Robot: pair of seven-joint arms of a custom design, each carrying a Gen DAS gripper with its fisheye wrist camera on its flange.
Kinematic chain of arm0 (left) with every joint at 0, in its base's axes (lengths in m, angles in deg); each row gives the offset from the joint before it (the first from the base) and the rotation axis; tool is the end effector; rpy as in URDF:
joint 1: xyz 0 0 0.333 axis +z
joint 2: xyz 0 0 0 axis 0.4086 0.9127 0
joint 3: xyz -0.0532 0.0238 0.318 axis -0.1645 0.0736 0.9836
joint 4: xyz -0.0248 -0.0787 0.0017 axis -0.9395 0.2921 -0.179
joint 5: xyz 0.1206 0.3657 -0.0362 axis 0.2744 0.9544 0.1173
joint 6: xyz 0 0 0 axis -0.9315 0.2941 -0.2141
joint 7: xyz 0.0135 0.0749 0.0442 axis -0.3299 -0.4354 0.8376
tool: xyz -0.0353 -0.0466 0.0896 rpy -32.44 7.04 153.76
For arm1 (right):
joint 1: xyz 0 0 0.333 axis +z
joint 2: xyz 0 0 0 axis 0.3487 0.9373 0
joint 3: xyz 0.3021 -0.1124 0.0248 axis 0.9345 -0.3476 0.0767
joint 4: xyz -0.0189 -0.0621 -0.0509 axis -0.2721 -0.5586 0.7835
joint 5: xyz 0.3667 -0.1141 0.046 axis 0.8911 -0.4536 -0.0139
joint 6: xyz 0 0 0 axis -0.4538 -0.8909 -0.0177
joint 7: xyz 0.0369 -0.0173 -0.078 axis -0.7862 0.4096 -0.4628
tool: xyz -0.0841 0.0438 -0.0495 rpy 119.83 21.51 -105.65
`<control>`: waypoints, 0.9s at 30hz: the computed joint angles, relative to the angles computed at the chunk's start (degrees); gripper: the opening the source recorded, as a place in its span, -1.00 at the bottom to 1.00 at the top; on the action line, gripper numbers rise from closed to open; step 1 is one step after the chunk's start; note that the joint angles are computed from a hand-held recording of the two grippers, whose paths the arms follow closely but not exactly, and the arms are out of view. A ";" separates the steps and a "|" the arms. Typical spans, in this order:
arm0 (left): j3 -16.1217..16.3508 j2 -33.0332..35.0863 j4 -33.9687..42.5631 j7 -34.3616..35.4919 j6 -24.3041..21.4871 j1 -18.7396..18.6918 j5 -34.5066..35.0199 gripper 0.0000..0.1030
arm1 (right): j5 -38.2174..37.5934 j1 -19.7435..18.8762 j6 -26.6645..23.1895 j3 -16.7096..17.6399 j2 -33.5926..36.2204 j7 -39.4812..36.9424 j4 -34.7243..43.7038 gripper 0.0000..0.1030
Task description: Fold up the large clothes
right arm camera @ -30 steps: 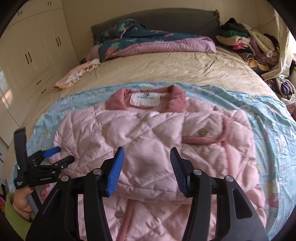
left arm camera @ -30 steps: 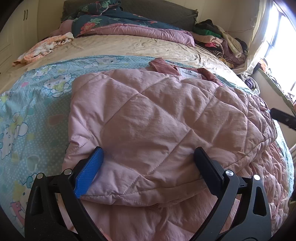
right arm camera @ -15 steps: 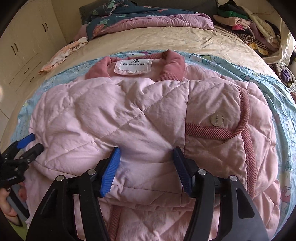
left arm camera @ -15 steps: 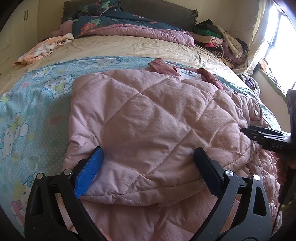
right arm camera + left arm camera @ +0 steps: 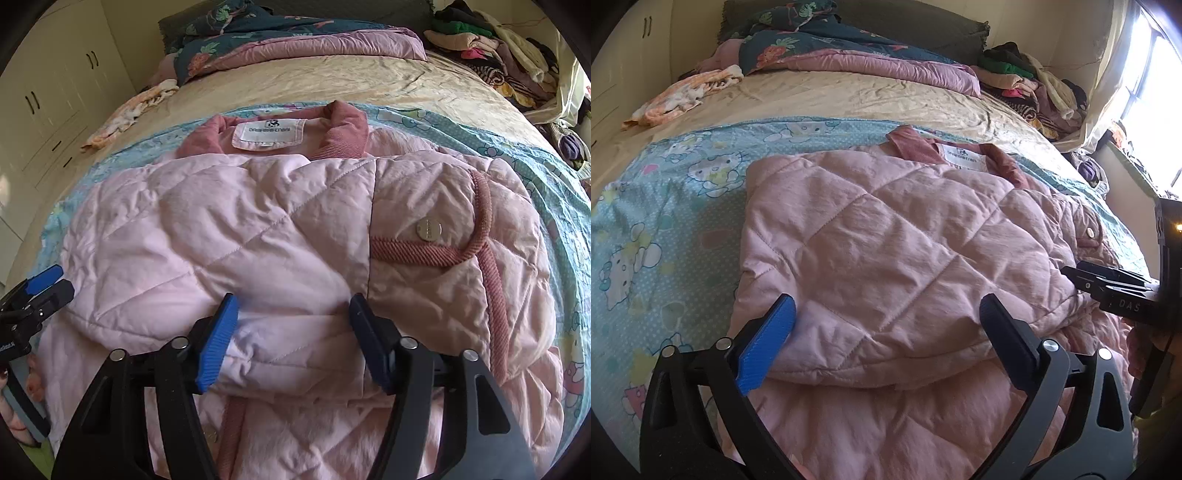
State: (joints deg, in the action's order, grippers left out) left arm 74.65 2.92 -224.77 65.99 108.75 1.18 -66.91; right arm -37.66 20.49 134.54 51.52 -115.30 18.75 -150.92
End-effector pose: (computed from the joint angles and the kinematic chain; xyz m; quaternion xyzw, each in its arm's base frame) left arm 0.4333 -0.1816 0.3918 -0.5285 0.7668 -0.3467 0.1115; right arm 0.3863 -0.0149 0.4350 -0.6231 0.7251 -0.1592 0.2464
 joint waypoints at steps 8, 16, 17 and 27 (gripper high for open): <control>0.62 -2.85 -1.91 -2.67 -0.57 -1.34 1.80 0.82 | 1.55 0.95 -2.57 -0.92 -4.83 0.81 -1.70 0.77; 2.57 -5.07 -3.53 -4.90 -0.19 -4.03 3.35 0.82 | 3.52 1.83 -4.30 -1.85 -8.67 -0.24 -3.02 0.77; 2.83 -5.36 -3.72 -5.15 -0.01 -4.37 3.57 0.82 | 3.67 1.81 -4.65 -1.83 -9.11 -0.28 -3.11 0.77; 6.28 -8.13 -5.60 -7.72 0.91 -7.95 5.96 0.82 | 4.27 1.63 -6.38 -1.24 -13.15 -0.06 -3.64 0.77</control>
State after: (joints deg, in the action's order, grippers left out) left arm 80.93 -5.21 -230.37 58.27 109.66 -6.77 -60.95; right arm -33.39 22.12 128.16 50.27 -128.45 18.68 -154.56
